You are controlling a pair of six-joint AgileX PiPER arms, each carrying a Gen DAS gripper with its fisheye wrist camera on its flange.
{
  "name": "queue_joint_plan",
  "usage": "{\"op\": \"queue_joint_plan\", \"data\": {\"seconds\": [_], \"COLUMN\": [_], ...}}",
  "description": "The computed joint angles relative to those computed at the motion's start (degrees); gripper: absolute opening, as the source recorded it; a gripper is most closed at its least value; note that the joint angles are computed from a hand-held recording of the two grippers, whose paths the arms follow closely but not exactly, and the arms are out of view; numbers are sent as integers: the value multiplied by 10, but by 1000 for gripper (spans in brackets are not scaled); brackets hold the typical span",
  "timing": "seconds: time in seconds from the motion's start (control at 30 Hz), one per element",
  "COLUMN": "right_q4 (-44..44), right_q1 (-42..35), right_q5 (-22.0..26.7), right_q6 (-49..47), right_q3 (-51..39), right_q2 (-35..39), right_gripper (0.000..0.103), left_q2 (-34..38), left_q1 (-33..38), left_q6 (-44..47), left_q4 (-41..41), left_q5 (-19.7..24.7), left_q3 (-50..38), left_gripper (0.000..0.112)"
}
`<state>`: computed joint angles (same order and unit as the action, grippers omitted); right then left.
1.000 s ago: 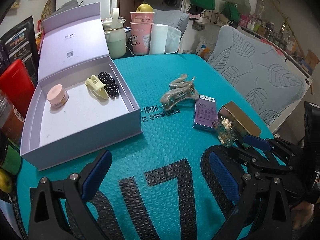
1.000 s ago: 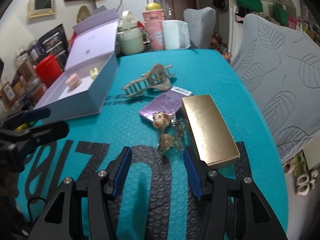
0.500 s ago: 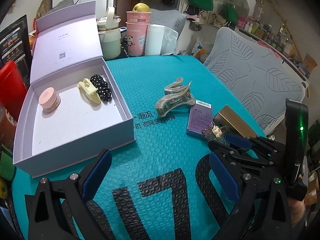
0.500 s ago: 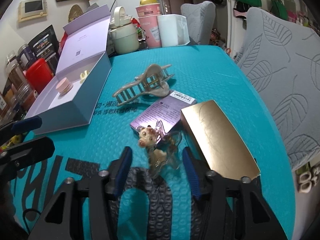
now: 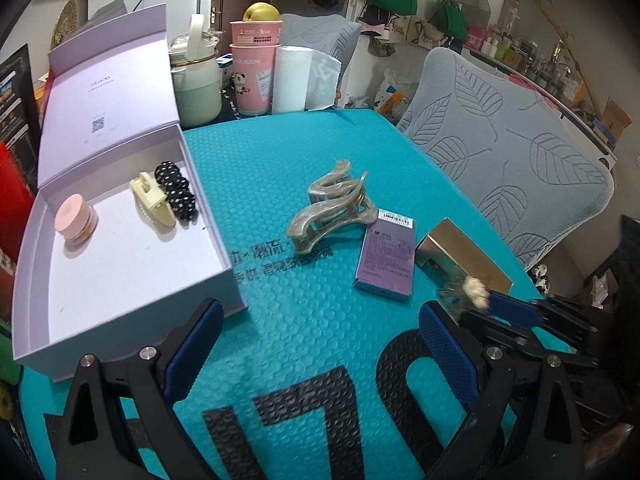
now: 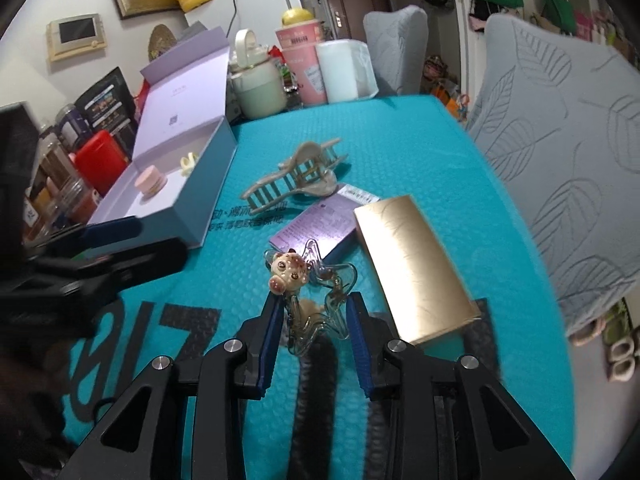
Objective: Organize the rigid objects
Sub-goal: 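Grasp the purple eyelash box with the left tool while the right tool grasps the cat keychain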
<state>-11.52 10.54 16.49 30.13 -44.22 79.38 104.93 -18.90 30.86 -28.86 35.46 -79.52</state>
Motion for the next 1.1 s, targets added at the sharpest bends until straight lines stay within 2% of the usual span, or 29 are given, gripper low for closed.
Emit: {"op": "queue_joint_plan", "data": {"seconds": [0.13,0.3,0.43,0.53,0.73,0.77,0.83,0.97,1.1], "right_q4": [3,68,107,165,254,263,278,291,261], "right_q1": [-13,-52,-84,-109,-148,-152,-158,-159,-146], "right_q5": [14,20,22,19,18,20,21,20,19], "right_q6": [-8,-86,-136,-197,-292,-301,-317,-328,-296], "right_q3": [5,14,25,35,49,49,47,46,44], "right_q2": [-26,-45,-59,-66,-69,-67,-63,-62,-63], "right_gripper": [32,32,32,32,32,32,32,32,32], "left_q2": [22,51,96,127,165,169,163,154,127], "left_q1": [-16,-47,-70,-84,-107,-108,-118,-115,-109], "left_q6": [-18,-52,-62,-83,-115,-119,-140,-118,-81], "left_q4": [11,33,48,66,115,118,149,127,110], "left_q5": [11,0,26,47,58,56,28,16,4], "left_q3": [-30,-59,-105,-141,-181,-183,-171,-151,-110], "left_gripper": [100,100,97,86,69,67,56,53,51]}}
